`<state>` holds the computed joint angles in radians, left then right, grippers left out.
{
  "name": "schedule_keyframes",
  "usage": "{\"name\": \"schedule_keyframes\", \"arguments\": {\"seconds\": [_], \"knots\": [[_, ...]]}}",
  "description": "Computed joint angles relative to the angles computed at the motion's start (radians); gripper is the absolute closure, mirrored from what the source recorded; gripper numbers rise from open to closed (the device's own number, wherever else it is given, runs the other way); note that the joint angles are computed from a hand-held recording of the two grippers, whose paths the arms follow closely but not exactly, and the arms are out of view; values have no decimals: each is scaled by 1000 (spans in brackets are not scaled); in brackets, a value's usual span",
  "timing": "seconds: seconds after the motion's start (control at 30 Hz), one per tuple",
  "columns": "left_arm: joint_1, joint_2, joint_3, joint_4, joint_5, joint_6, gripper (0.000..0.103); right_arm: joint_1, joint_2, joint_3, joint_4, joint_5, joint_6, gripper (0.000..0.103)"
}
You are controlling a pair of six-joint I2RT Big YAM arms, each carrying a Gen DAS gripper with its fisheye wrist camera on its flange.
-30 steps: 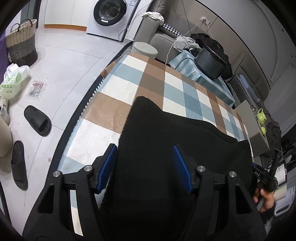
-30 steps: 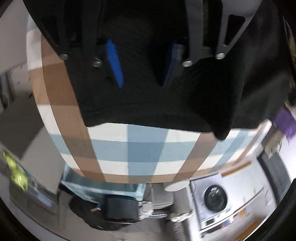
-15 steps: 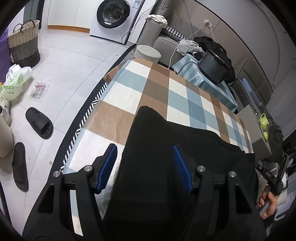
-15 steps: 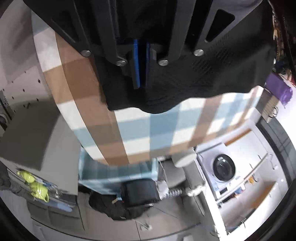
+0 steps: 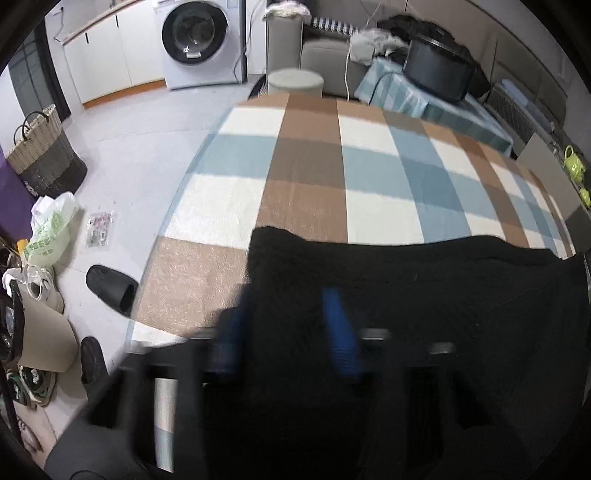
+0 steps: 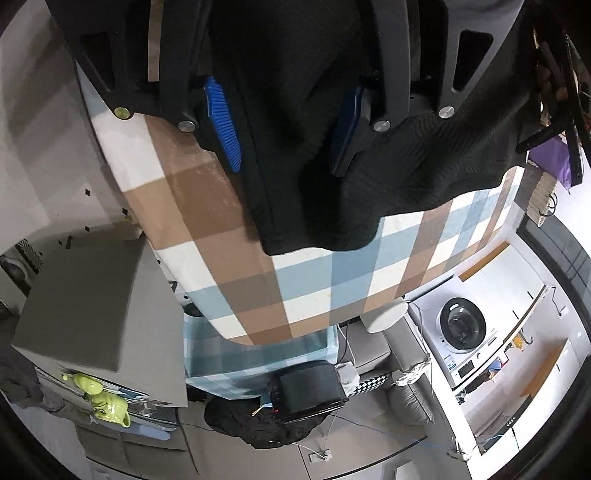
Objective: Fold small clothes
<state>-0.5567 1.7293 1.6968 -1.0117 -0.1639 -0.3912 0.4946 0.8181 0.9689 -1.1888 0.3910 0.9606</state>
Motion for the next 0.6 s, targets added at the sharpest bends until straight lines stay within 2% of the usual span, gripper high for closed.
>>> {"name": "schedule_keyframes", "arguments": {"seconds": [0.07,0.17,0.23,0.4,0.6], "knots": [[9,-31,-32,46,25,-13,97,-2,-8,-5,-7,2,4,52],[23,-125,-126,172,35,-43,98,-7,-21,-10,-14,4,4,52],[35,-168,-162,215,40,-70,98,-10,-26,-9,-19,11,2,52],[70,-146,-145,162,116,-107,97,-59,-26,-14,-21,-21,-6,52],[78,-141,-165,168,136,-121,97,-160,-8,-46,81,-179,-32,52]]}}
